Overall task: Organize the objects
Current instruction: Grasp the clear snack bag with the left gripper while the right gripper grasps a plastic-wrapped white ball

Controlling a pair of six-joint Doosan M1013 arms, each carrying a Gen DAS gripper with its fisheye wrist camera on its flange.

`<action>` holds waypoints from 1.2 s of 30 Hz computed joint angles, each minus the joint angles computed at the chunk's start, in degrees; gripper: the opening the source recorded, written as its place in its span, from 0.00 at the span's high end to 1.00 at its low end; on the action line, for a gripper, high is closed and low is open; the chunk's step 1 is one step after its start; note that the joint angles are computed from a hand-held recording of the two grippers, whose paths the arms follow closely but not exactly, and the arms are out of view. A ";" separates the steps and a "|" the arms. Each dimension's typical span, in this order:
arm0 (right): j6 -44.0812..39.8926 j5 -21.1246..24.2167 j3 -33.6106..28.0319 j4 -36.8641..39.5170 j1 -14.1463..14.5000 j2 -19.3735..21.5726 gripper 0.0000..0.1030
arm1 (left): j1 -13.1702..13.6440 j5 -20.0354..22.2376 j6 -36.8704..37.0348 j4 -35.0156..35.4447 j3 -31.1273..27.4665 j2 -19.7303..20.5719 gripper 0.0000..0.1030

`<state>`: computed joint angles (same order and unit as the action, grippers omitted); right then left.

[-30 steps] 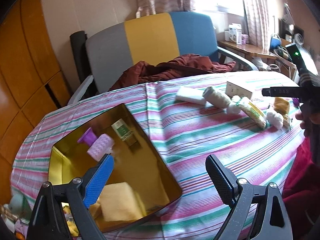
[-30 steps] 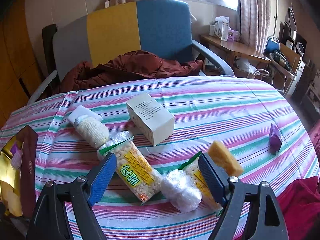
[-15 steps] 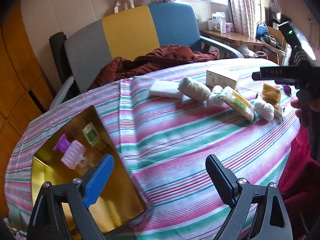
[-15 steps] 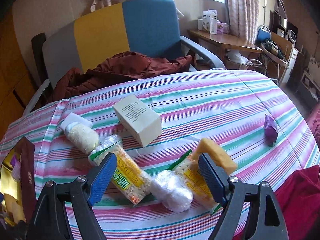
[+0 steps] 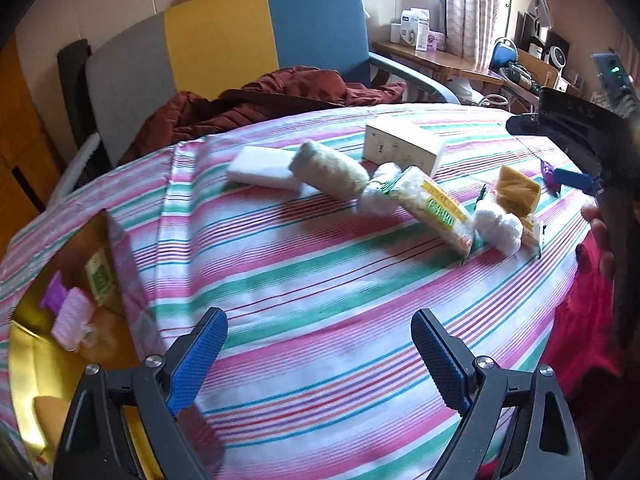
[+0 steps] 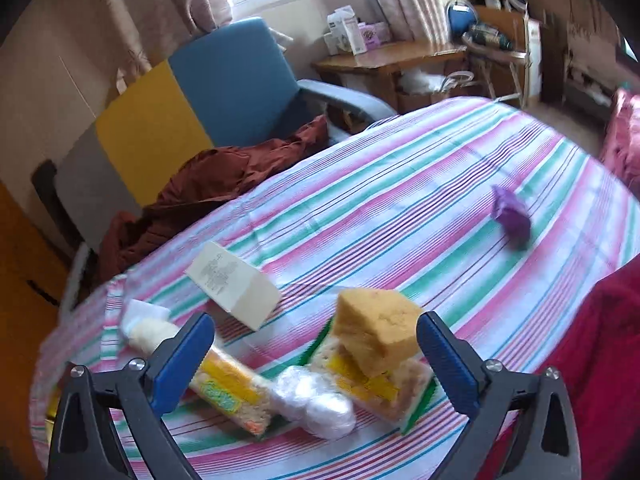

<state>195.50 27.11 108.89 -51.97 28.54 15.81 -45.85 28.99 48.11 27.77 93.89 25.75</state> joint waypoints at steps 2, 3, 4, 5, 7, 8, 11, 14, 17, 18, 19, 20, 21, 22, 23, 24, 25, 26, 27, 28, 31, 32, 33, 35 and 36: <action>0.49 -0.11 -0.01 -0.77 0.18 -0.01 0.00 | 0.21 -0.15 1.99 -2.69 -1.06 0.67 0.09; 1.74 0.25 0.08 -2.44 0.35 -0.13 0.00 | 0.36 -0.26 3.26 -4.44 -1.69 1.08 0.09; 2.84 0.54 0.18 -3.46 0.47 -0.22 0.00 | 0.60 -0.21 5.41 -7.46 -2.62 1.67 0.09; 3.99 0.52 0.40 -4.29 0.46 -0.39 0.00 | 0.75 -0.08 6.47 -9.05 -3.19 2.04 0.09; 6.14 -0.21 0.99 -4.92 0.11 -0.74 0.00 | 1.18 0.39 10.09 -14.43 -4.91 3.20 0.09; 7.13 -0.46 1.28 -5.12 -0.10 -0.91 0.00 | 1.42 0.82 12.37 -17.89 -5.93 3.88 0.09; 12.01 -0.94 2.63 -6.76 -0.93 -1.75 0.00 | 1.78 1.89 17.19 -25.12 -8.28 5.53 0.09; 17.96 -1.36 4.09 -8.70 -1.77 -2.53 0.00 | 1.72 2.92 19.73 -29.19 -10.66 7.18 0.09; 21.53 -2.72 5.18 -8.89 -2.68 -2.98 0.00 | 1.70 3.81 19.54 -31.14 -13.42 8.87 0.09; 22.10 -3.12 5.41 -8.73 -2.93 -3.06 0.00 | 1.77 4.25 19.27 -31.67 -14.00 9.19 0.09; 22.76 -3.44 5.61 -8.66 -3.10 -3.12 0.00 | 1.92 5.14 18.86 -32.95 -15.11 9.83 0.09; 23.63 -3.85 5.81 -8.83 -3.26 -3.16 0.00 | 2.12 5.70 18.83 -34.48 -15.88 10.28 0.09; 24.11 -4.16 5.96 -8.96 -3.36 -3.20 0.00 | 2.30 6.23 18.66 -36.13 -16.66 10.78 0.09; 24.21 -4.68 6.07 -8.67 -3.51 -3.18 0.00 | 2.45 7.01 17.88 -37.43 -17.61 11.37 0.09; 24.25 -5.18 6.18 -8.44 -3.63 -3.18 0.00 | 2.50 7.58 17.11 -38.21 -18.33 11.83 0.09; 24.41 -5.81 6.35 -8.36 -3.74 -3.23 0.00 | 2.54 7.88 16.63 -39.19 -18.98 12.26 0.09; 24.44 -6.32 6.41 -8.22 -3.83 -3.22 0.00 | 2.45 7.98 15.52 -39.22 -19.63 12.71 0.09; 23.98 -6.63 6.28 -7.84 -3.95 -3.10 0.00 | 2.29 8.21 13.84 -38.02 -20.21 13.06 0.09; 23.32 -6.98 6.22 -7.44 -3.99 -3.05 0.00 | 2.00 8.55 11.22 -36.07 -21.04 13.60 0.09; 22.85 -7.14 6.19 -7.15 -4.00 -3.04 0.00 | 1.88 8.65 10.18 -35.48 -21.51 13.95 0.09; 21.47 -7.82 6.24 -5.85 -4.24 -3.09 0.00 | 1.36 10.23 5.87 -31.20 -23.06 15.32 0.11; 20.72 -7.94 6.20 -5.26 -4.36 -3.04 0.00 | 1.47 10.71 5.82 -31.35 -23.28 15.66 0.17; 19.67 -8.13 6.11 -4.39 -4.45 -2.94 0.00 | 1.57 11.27 5.69 -31.26 -23.32 16.00 0.22; 17.35 -8.26 5.90 -2.47 -4.61 -2.77 0.00 | 1.19 9.82 5.05 -27.91 -22.26 15.34 0.33; 16.34 -8.24 5.79 -1.72 -4.65 -2.70 0.00 | 1.22 9.70 5.62 -27.61 -21.71 15.00 0.38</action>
